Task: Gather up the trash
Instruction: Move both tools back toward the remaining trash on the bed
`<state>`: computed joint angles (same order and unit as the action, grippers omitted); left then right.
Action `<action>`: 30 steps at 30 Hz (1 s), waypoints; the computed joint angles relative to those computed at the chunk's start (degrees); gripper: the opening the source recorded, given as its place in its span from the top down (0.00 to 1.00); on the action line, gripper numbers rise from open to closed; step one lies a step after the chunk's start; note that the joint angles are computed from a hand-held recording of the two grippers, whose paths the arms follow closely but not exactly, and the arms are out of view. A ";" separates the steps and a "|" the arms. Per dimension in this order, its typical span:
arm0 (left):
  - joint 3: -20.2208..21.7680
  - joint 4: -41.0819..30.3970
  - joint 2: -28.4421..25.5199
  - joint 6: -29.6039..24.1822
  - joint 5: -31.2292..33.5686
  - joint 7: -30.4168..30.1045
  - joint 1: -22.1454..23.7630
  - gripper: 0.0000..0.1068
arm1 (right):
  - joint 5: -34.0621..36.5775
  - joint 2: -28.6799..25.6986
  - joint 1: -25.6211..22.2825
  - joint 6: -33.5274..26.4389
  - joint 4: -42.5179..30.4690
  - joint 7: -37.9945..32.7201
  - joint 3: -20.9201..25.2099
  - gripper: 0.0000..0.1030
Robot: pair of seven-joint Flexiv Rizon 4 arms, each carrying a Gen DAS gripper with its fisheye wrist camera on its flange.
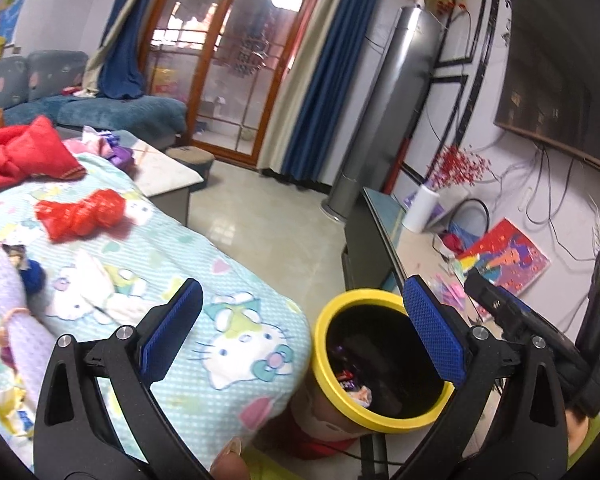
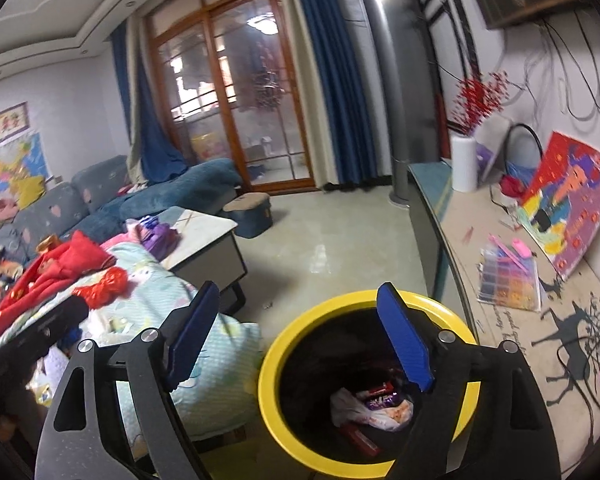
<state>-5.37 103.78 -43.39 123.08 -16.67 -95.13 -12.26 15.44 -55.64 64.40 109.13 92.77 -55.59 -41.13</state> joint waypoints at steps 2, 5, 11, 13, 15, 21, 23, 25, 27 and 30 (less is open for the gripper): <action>1.11 1.16 0.46 1.42 -1.02 -0.03 -0.67 0.14 | -0.32 -0.01 0.40 0.42 -0.04 -0.52 -0.06 0.22; 2.22 2.62 1.06 3.56 -2.78 0.04 -1.35 0.14 | -0.36 0.23 0.77 1.21 -0.09 -1.70 0.38 0.22; 3.29 5.63 2.33 7.54 -5.84 0.77 -1.85 0.14 | -0.07 1.29 0.58 3.07 -0.60 -6.06 2.99 0.21; 3.45 6.56 2.70 8.58 -6.94 1.07 -1.96 0.14 | -0.49 1.93 0.22 3.40 -0.93 -8.00 4.63 0.20; 3.29 7.56 3.12 9.41 -7.39 1.02 -1.59 0.14 | -1.10 2.57 -0.66 3.38 -1.48 -9.81 6.64 0.20; 3.69 11.35 4.64 11.88 -9.47 1.11 -1.31 0.14 | -3.40 4.05 -3.05 2.83 -3.36 -13.74 12.30 0.20; 3.63 12.58 5.22 12.53 -9.64 0.77 -0.83 0.14 | -4.05 4.32 -3.74 2.83 -3.78 -14.65 14.00 0.20; 3.89 13.90 5.75 13.43 -10.46 0.59 -0.74 0.14 | -4.64 4.48 -3.98 2.61 -4.22 -15.53 15.11 0.20; 3.91 15.04 6.21 14.19 -10.80 0.08 -0.33 0.14 | -5.49 4.69 -4.57 2.43 -4.60 -16.32 16.43 0.20; 3.99 16.47 6.87 15.01 -11.08 -0.66 0.31 0.14 | -6.89 4.98 -5.44 1.94 -5.27 -17.13 18.57 0.20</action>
<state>-1.38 120.24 -36.52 138.09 -27.75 -95.78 -11.95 8.55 -50.66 58.96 111.07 87.50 -72.72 -22.55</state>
